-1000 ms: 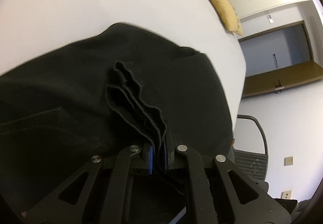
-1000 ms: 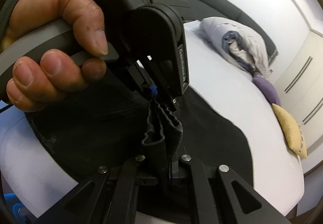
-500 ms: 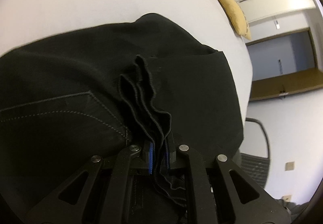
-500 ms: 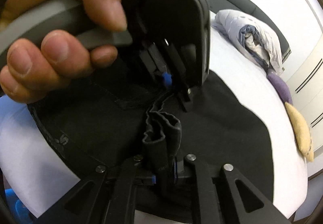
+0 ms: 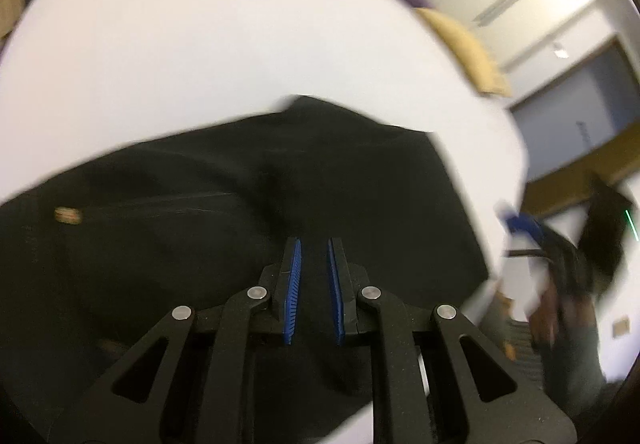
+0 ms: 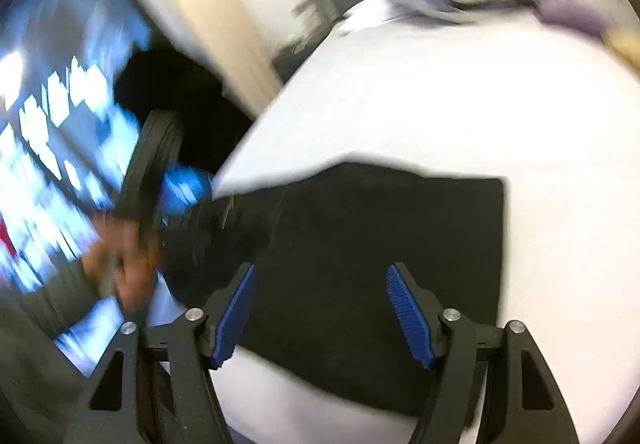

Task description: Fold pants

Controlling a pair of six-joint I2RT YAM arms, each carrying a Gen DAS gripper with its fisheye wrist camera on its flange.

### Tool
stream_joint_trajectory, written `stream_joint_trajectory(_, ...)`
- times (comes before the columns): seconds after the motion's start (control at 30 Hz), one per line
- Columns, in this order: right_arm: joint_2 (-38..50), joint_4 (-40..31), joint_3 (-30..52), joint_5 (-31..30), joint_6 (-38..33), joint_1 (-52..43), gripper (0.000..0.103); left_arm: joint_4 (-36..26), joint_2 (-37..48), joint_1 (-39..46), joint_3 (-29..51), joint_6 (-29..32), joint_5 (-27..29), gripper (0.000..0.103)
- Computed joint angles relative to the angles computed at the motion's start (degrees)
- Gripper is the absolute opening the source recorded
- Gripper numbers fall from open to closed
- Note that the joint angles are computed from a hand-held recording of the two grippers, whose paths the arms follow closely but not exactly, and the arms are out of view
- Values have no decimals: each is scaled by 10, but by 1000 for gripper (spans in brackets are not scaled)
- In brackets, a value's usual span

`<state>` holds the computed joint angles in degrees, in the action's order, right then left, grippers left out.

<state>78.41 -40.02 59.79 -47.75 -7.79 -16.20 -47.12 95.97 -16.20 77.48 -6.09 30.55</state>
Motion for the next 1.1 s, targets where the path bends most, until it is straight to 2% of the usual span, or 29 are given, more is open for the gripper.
stream_joint_trajectory(0.03,63,4,37,-50,13,-39,70,15,-11,-21,-17,-7,6,13)
stream_joint_trajectory(0.1,153,7,92,-106,20,-65,70,45,-25,-57,-50,-15,5,13)
stream_joint_trajectory(0.17,230,2,137,-137,28,-71,70,65,-21,-85,-78,-28,-7,13)
stream_joint_trajectory(0.27,326,-49,190,-113,12,-60,70,97,-11,-81,-122,-44,7,13)
stream_joint_trajectory(0.33,340,-52,172,-99,-7,-63,60,132,-21,-67,-152,-61,38,13)
stream_joint_trajectory(0.4,329,-64,152,-128,-33,-78,56,137,-24,-52,-162,-65,61,13)
stream_joint_trajectory(0.43,319,-98,139,-145,-69,-90,56,144,-26,-43,-170,-63,72,13)
stream_joint_trajectory(0.47,310,-111,125,-143,-89,-89,57,154,-28,-37,-178,-65,80,13)
stream_joint_trajectory(0.53,270,-179,85,-117,-172,-99,57,166,-32,-29,-187,-67,84,13)
stream_joint_trajectory(0.6,227,-218,43,-102,-225,-106,58,174,-44,-38,-191,-81,67,13)
stream_joint_trajectory(0.7,128,-278,-46,-92,-308,-142,59,174,-97,-28,-221,-94,56,13)
stream_joint_trajectory(0.77,61,-307,-100,-121,-332,-175,65,198,-166,-44,-274,-133,32,13)
stream_joint_trajectory(0.83,3,-335,-138,-165,-347,-202,67,181,-243,-24,-310,-151,11,14)
stream_joint_trajectory(0.87,-23,-325,-155,-187,-324,-198,68,170,-282,-2,-329,-151,11,17)
stream_joint_trajectory(0.9,-38,-301,-163,-202,-289,-186,68,152,-320,29,-346,-144,17,29)
stream_joint_trajectory(0.93,-81,-235,-181,-228,-196,-155,68,136,-371,63,-367,-148,20,65)
stream_joint_trajectory(0.97,-112,-165,-199,-240,-108,-127,68,125,-403,89,-377,-149,24,87)
stream_joint_trajectory(1.0,-145,-76,-223,-245,-6,-94,68,116,-450,127,-394,-155,28,103)
stream_joint_trajectory(1.03,-176,44,-253,-242,120,-53,68,110,-500,173,-413,-164,36,103)
stream_joint_trajectory(1.07,-198,178,-278,-219,254,0,68,89,-521,228,-420,-152,68,103)
stream_joint_trajectory(1.1,-196,275,-290,-190,343,43,68,65,-513,285,-416,-123,110,103)
